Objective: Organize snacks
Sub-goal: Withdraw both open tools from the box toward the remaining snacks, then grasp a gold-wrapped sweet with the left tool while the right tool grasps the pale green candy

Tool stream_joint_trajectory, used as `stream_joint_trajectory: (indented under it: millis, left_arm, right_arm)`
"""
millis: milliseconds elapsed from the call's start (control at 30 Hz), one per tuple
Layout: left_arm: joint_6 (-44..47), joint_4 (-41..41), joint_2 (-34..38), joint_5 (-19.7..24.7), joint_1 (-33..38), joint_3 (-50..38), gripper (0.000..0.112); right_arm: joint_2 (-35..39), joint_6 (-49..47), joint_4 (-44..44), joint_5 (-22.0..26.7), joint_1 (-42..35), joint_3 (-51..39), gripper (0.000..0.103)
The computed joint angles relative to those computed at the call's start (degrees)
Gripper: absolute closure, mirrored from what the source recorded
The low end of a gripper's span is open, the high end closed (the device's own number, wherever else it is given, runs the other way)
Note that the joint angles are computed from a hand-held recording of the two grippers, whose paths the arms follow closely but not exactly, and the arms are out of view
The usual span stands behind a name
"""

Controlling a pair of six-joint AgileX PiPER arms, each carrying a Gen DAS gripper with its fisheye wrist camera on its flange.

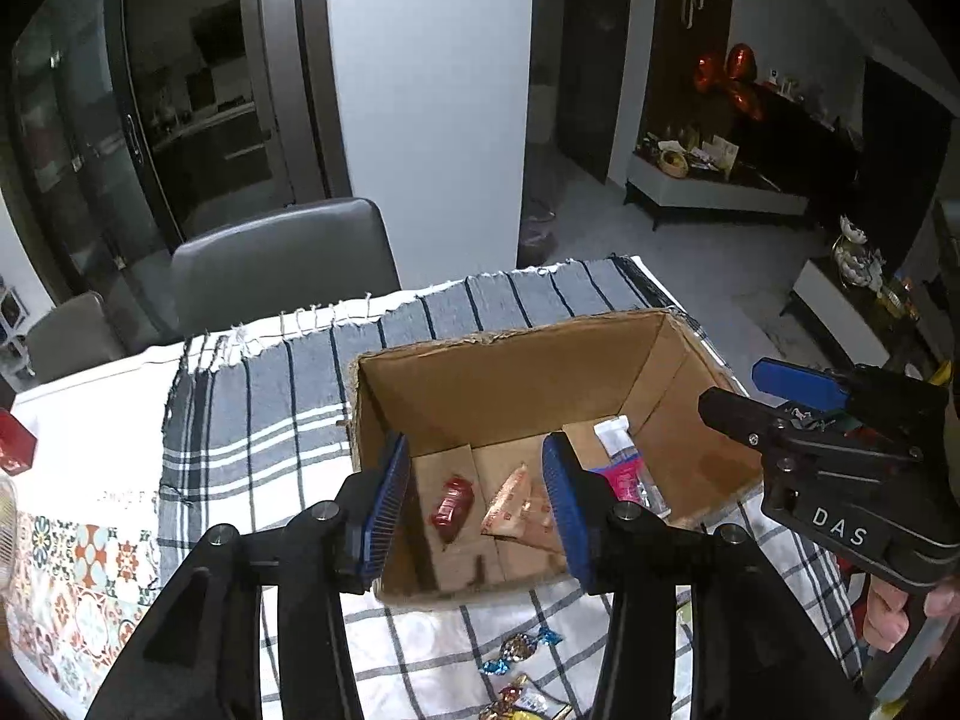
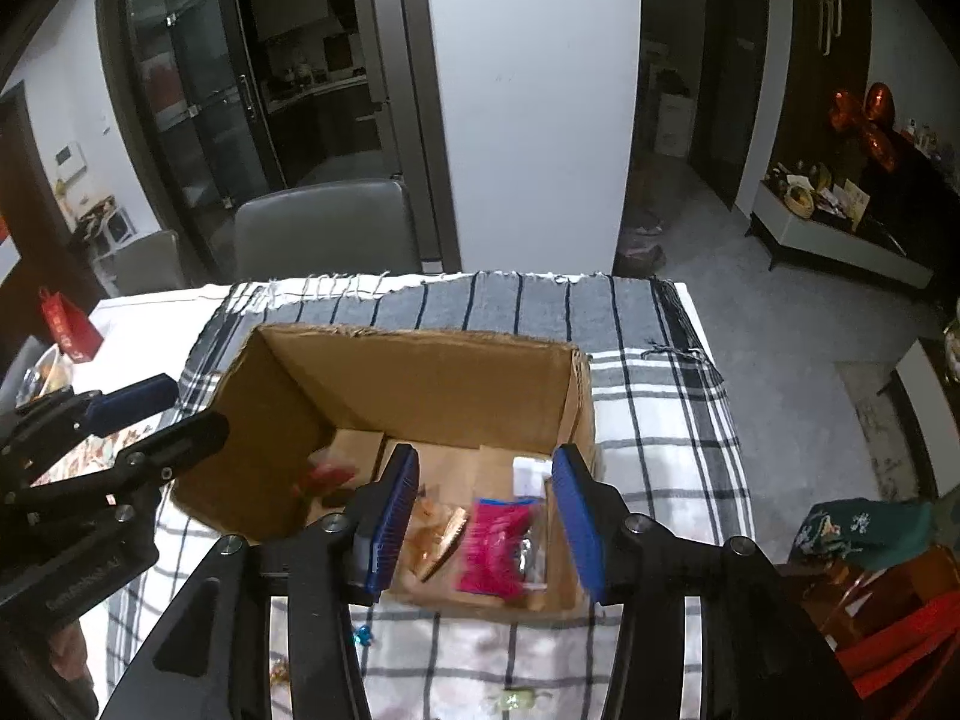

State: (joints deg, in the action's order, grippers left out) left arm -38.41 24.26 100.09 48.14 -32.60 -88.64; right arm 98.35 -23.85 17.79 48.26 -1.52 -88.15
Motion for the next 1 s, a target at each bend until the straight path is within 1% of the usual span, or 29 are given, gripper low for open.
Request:
stream_joint_trajectory:
  millis: [67, 200, 433, 533, 667, 767, 1000]
  left_arm:
    - [-0.5, 0.0, -0.9, 1.3, -0.8, 0.4, 0.067]
    - [-2.5, 0.5, -3.1, 2.3, -2.3, 2.4, 0.067]
    - [-5.2, 0.2, -8.9, 1.8, -4.7, 8.6, 0.067]
    - [-7.2, 1.4, -11.0, 2.4, -6.3, 10.9, 0.066]
    - [-9.0, 1.7, -14.1, 2.4, -7.7, 14.8, 0.066]
    - [-10.2, 2.1, -15.9, 2.6, -8.6, 17.3, 0.066]
    - [-12.8, 1.7, -19.2, 1.3, -9.8, 24.1, 0.066]
  right_arm:
    - [-1.1, -0.7, 0.6, 0.6, -0.2, 0.9, 0.056]
    - [-4.0, -2.5, 1.6, 1.6, -0.6, 3.2, 0.056]
    - [-8.7, -5.8, 4.0, 4.0, -1.9, 8.0, 0.056]
    - [-10.9, -7.4, 5.6, 4.8, -2.1, 10.7, 0.056]
    - [-13.9, -8.3, 5.6, 5.0, -1.6, 14.1, 0.056]
    - [-15.4, -7.0, 4.1, 4.9, -1.0, 15.7, 0.056]
    - [-16.6, -4.7, 1.3, 4.6, 0.2, 18.8, 0.056]
